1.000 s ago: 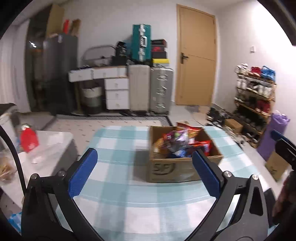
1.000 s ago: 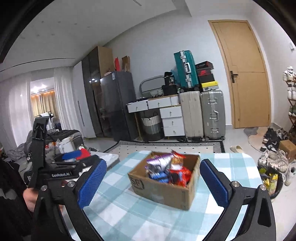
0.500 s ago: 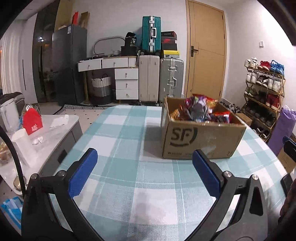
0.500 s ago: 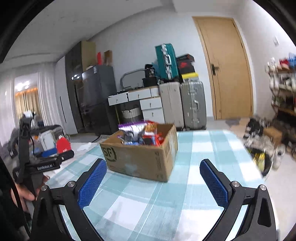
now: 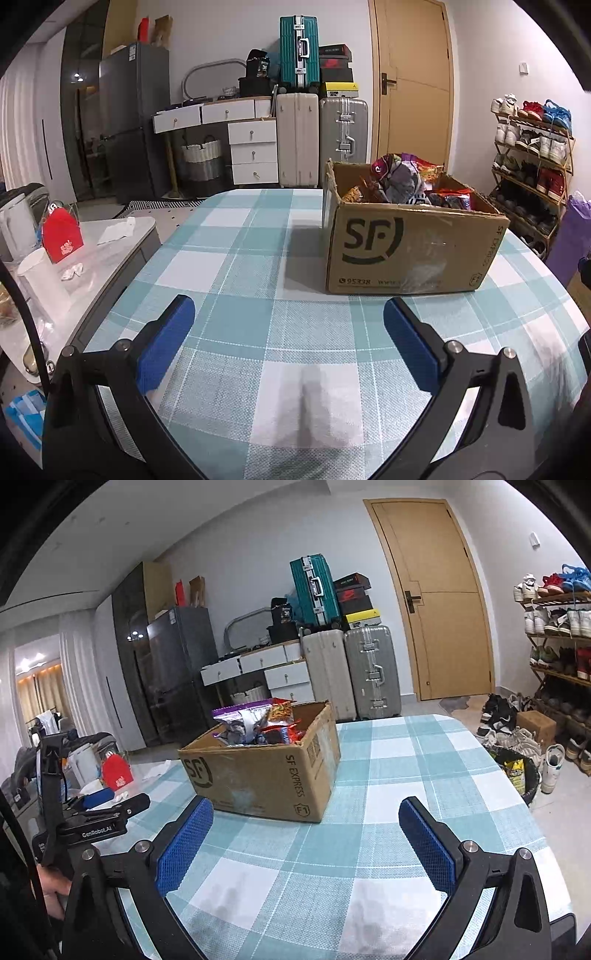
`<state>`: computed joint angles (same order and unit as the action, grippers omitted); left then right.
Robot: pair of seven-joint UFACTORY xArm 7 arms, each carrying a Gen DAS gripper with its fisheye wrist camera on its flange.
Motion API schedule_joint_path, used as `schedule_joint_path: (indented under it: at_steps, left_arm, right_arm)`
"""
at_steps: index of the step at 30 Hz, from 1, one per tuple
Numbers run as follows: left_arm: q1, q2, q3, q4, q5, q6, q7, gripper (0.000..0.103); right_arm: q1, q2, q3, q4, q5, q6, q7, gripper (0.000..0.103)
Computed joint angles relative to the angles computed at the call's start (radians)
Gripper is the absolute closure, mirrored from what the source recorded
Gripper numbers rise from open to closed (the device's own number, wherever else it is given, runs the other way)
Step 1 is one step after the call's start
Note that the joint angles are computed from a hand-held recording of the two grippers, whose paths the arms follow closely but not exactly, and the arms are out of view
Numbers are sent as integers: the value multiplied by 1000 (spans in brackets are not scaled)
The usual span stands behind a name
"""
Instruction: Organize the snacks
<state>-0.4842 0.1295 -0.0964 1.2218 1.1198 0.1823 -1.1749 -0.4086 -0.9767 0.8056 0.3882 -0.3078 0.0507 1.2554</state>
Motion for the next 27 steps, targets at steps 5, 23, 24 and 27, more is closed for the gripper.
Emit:
schedule_joint_path:
  at_steps: [5,23,24,27]
  left_arm:
    - [-5,-1,0,4,4,16,-7,1]
    - [22,-34,-38,-6,181,35,-145,1]
    - [22,-36,-38,-7,194,36,-156,1]
    - [21,-39,-42,-4,234,46,-185,1]
  right_arm:
    - [-1,-10,0,-2,-4,2,11,1]
    - [-14,25,5,-4,8,-29,-1,1]
    - [-19,22,10,-4,10,-31,1,1]
    - [-21,17,15,-4,13,-29,2,1]
